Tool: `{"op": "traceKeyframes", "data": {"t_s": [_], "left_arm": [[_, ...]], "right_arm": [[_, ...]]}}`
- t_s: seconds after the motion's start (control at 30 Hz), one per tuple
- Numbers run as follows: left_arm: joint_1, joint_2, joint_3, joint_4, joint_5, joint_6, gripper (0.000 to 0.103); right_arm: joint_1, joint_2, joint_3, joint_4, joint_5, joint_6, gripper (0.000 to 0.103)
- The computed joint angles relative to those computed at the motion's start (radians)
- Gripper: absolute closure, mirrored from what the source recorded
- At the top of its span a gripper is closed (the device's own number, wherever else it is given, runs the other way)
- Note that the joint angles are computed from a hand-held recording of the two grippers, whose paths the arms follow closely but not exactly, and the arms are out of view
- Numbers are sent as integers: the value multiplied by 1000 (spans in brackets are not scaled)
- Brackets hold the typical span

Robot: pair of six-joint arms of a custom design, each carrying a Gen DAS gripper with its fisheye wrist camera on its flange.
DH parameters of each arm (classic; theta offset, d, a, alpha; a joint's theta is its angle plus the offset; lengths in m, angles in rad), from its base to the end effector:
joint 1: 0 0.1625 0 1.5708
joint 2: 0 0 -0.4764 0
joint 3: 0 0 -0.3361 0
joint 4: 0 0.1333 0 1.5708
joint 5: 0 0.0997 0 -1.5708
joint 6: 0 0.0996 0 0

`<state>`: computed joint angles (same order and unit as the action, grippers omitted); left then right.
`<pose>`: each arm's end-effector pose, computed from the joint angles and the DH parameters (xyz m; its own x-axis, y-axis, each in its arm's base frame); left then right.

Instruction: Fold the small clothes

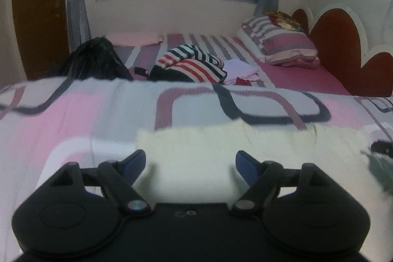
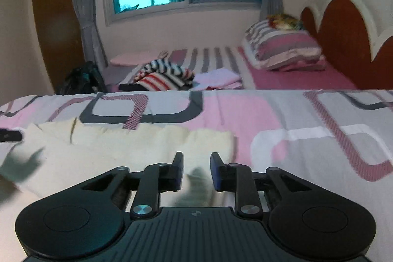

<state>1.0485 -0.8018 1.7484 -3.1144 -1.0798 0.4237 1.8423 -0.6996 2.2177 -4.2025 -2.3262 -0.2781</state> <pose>-0.1728 -0.6616 0.2155 -0.6476 0.4863 -0.5866 0.7447 0.5670 -0.3521 0.1944 -0.4558 0.1911 -0.8005 0.2654 0.5373 -0.3517 0.5180 -0.7797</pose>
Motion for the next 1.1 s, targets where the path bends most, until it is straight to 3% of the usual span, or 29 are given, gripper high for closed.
{"op": "traceKeyframes", "data": {"t_s": [0.03, 0.13, 0.2, 0.27, 0.33, 0.37, 0.47, 0.6, 0.63, 0.67, 0.7, 0.73, 0.9, 0.97, 1.1], "left_arm": [[5, 18, -33, 23, 9, -5, 24], [31, 68, -134, 116, 38, -46, 25], [52, 96, -193, 198, 69, -75, 22], [79, 93, -209, 203, 21, -120, 23], [75, 76, -213, 230, 23, -161, 30], [73, 58, -189, 193, 14, -163, 31], [70, -31, -69, 122, -35, -145, 19], [45, -181, 163, 68, 7, -43, 13], [38, -221, 221, 76, 16, -29, 14], [32, -256, 267, 87, 36, -10, 17], [21, -294, 325, 87, 70, -2, 22], [17, -327, 364, 106, 84, -4, 23], [8, -472, 497, 149, 99, -105, 28], [8, -507, 519, 164, 92, -119, 29], [8, -605, 547, 269, 54, -171, 31]], "right_arm": [[-11, -15, -4, 41, 36, 17, 98], [-26, -5, -51, 89, 21, 27, 99], [-45, -11, -68, 150, -4, 98, 99], [-71, -20, -63, 176, 6, 144, 100], [-61, -41, -57, 212, -8, 175, 100], [-49, -44, -51, 199, -19, 172, 100], [-30, -75, 18, 140, 37, 188, 100], [20, -105, 164, 81, 53, 222, 99], [36, -111, 201, 78, 39, 250, 89], [53, -116, 238, 79, 21, 286, 65], [68, -120, 283, 70, 16, 320, 55], [86, -113, 325, 40, 4, 343, 52], [201, -92, 479, 18, -40, 537, 53], [264, -73, 520, 26, -63, 622, 61], [390, -50, 580, 121, -88, 831, 65]]}}
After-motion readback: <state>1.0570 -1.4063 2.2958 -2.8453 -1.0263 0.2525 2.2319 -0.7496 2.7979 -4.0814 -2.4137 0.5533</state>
